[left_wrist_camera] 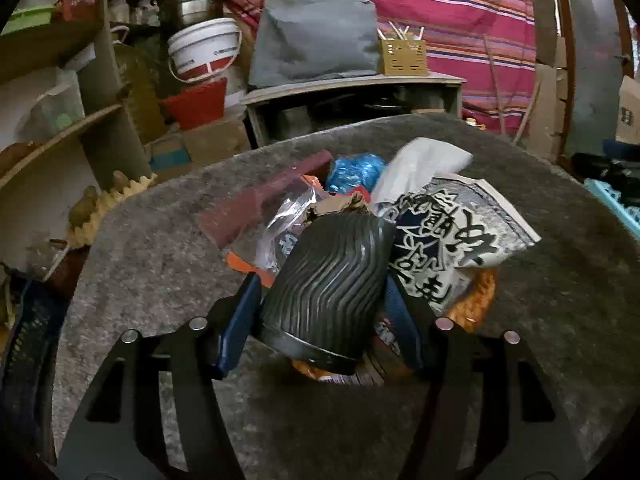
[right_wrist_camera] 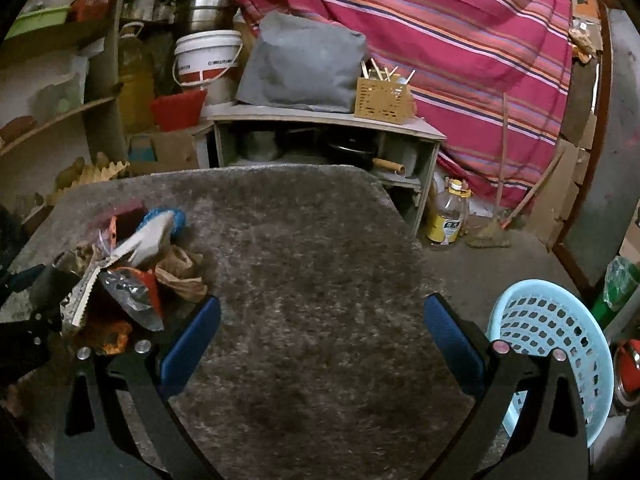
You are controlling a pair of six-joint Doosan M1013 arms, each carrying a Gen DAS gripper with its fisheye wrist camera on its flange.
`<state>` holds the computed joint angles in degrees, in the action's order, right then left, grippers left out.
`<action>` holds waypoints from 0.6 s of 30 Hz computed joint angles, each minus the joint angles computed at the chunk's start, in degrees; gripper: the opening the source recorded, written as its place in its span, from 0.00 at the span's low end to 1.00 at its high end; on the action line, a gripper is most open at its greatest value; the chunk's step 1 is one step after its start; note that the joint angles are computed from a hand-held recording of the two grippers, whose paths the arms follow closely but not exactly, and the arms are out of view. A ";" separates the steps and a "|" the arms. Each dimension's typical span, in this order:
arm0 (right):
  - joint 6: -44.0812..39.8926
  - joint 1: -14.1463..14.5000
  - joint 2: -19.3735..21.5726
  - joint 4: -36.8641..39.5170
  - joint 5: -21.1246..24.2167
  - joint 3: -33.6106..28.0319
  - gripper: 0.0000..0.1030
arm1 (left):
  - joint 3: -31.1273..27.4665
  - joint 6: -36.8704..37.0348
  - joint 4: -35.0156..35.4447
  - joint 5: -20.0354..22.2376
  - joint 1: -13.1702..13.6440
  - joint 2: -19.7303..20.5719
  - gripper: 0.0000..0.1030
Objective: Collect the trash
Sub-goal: 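Reach the left tool to the black ribbed cup and close on it, then lift the black cup with the left tool while the right tool grasps the printed snack bag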
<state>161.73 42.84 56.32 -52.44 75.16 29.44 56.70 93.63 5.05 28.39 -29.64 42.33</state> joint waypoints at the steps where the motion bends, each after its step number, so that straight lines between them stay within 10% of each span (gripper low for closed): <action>1: -0.22 0.03 0.08 0.09 0.03 -0.18 0.96 | 0.35 1.35 -1.47 0.21 0.21 -0.42 0.59; 9: -2.23 0.82 1.76 -0.01 -0.19 -3.69 0.96 | 6.12 -0.99 1.75 -2.55 1.29 -4.99 0.53; 18: -6.41 1.70 8.64 -0.27 1.31 -18.57 0.96 | 8.46 -23.16 20.20 -3.50 3.62 -6.50 0.53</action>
